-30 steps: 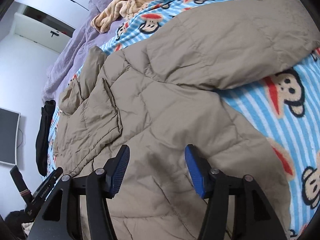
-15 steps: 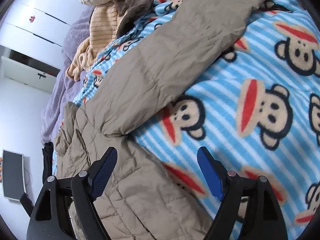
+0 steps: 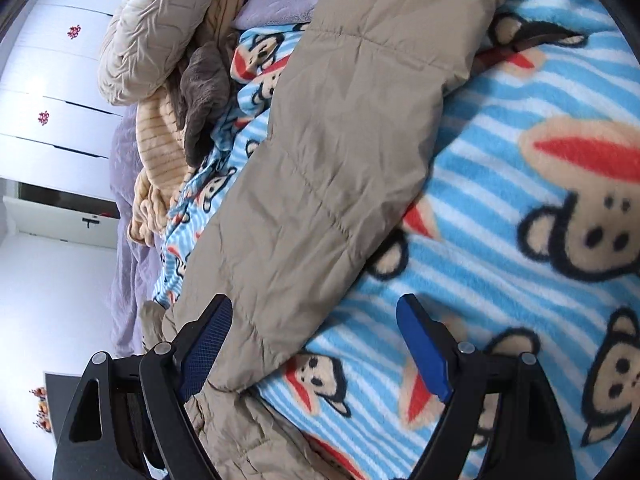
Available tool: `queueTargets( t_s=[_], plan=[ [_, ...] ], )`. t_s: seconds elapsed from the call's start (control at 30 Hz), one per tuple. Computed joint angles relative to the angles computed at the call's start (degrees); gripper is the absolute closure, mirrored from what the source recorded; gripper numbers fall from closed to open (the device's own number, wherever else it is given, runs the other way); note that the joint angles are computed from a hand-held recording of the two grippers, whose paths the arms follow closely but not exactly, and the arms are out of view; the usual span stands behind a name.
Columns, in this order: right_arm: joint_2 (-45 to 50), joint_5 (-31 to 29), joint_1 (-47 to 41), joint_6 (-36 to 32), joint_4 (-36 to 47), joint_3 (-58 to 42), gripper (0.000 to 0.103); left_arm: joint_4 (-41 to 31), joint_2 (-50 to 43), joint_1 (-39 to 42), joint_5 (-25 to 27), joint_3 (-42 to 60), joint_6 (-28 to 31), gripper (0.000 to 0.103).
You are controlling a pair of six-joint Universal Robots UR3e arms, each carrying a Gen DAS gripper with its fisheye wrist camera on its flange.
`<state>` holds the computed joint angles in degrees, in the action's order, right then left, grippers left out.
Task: Fold large clothes
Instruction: 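Grasp the other sleeve with the right tool and fold it across the front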
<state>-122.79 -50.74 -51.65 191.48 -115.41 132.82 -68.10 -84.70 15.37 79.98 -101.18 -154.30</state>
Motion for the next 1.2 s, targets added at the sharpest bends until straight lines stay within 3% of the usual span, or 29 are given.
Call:
queueTargets(
  t_s=[0.23,0.43,0.5,0.53,0.57,0.73,0.87,1.2],
  plan=[
    [14.77,5.78,-0.53,5.56,-14.91,-1.37,0.016,0.45,-0.78,-0.64,-0.89,1.55,-2.95,0.003],
    [19.45,11.34,-3.16,11.94,-20.82,-0.43,0.018,1.67,-1.53,0.97,-1.41,3.44,-3.61,0.003],
    [20.38,12.03,-3.63,13.93,-21.67,-0.3,0.041,2.34,-1.51,1.99,-1.53,3.65,-3.39,0.003],
    [20.64,12.11,-3.73,13.6,-20.69,-0.75,0.076,2.68,-1.55,2.67,-1.59,3.73,-3.24,0.003],
    [21.22,12.09,-3.46,13.48,-20.35,-1.33,0.094,3.0,-1.67,3.33,-1.59,3.79,-3.1,0.003],
    [20.11,4.79,3.75,12.28,-19.81,-9.16,0.095,3.95,-2.48,7.0,-2.11,4.21,-2.12,0.003],
    [24.71,-4.73,17.69,10.54,-21.39,-22.71,0.095,5.02,-2.67,10.33,-3.06,3.94,-0.84,0.003],
    [54.53,-28.69,60.05,-2.33,-14.99,-64.37,0.095,6.94,-3.54,19.7,-4.48,3.16,3.23,0.003]
  ],
)
